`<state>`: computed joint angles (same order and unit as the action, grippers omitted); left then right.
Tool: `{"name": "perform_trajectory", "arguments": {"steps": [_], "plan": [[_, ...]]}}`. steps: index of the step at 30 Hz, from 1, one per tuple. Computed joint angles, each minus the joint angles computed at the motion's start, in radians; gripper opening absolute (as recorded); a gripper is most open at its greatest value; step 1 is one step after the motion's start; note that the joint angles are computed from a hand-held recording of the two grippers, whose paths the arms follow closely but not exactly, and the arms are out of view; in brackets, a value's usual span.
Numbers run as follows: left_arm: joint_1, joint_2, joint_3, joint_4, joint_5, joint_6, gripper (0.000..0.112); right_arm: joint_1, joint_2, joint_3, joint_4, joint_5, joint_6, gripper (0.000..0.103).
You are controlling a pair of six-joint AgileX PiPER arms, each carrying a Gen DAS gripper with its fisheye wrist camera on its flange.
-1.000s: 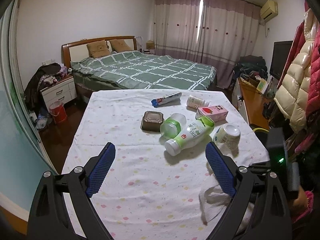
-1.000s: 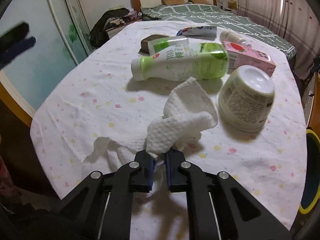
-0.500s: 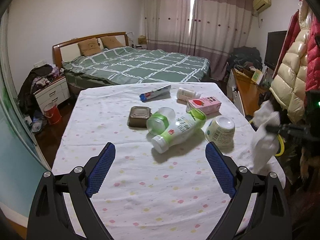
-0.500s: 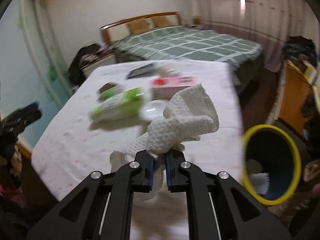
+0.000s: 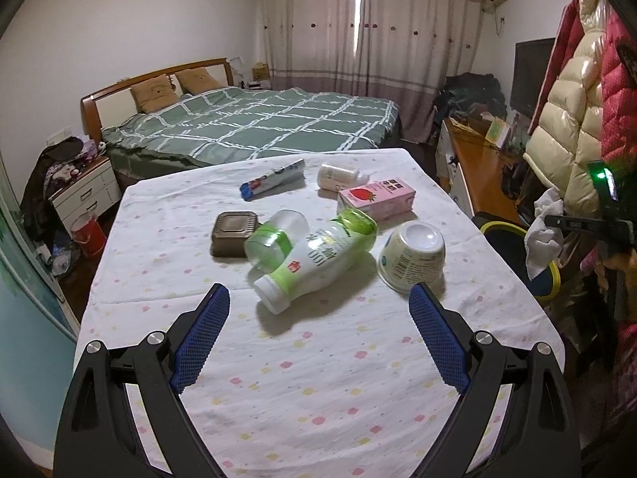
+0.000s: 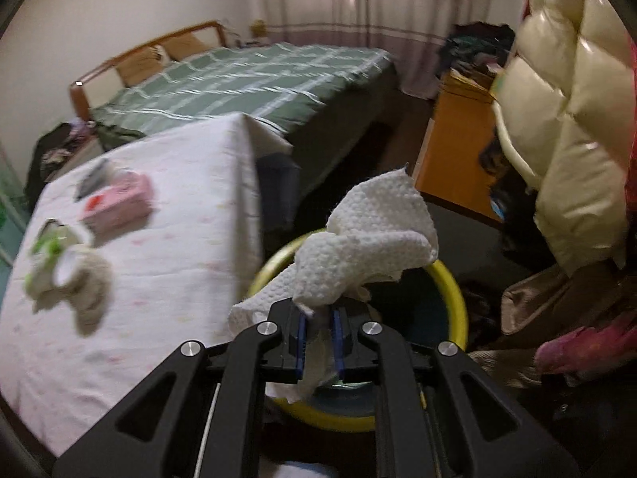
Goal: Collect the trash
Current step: 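Grasp the white cloth with the right gripper and drop it into the bin, then grasp the white bowl with the left gripper and drop it into the bin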
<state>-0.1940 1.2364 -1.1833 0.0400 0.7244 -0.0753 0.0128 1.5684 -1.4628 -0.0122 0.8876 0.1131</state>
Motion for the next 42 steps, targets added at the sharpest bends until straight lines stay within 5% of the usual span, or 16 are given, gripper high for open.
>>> {"name": "perform_trajectory", "arguments": {"steps": [2,4,6,23,31,42], "plan": [[-0.015,0.019,-0.014,0.010,0.001,-0.009,0.090,-0.016,0.042,-0.012,-0.006,0.009,-0.003,0.020],[-0.026,0.036,-0.027,0.012,0.000,-0.010,0.090,-0.024,0.063,-0.007,-0.041,0.005,0.020,0.048],[-0.037,0.055,-0.040,0.005,0.000,-0.003,0.090,-0.023,0.069,0.000,-0.082,-0.005,0.050,0.053],[-0.154,0.362,-0.230,-0.167,-0.032,0.205,0.090,-0.031,0.003,0.102,-0.005,-0.066,-0.009,0.054],[-0.205,0.596,-0.409,-0.037,-0.016,0.110,0.085,-0.044,-0.012,0.138,0.030,-0.080,-0.032,0.054],[-0.223,0.719,-0.546,0.009,0.030,0.079,0.083,-0.071,0.011,0.161,0.096,-0.104,-0.092,0.055]]}}
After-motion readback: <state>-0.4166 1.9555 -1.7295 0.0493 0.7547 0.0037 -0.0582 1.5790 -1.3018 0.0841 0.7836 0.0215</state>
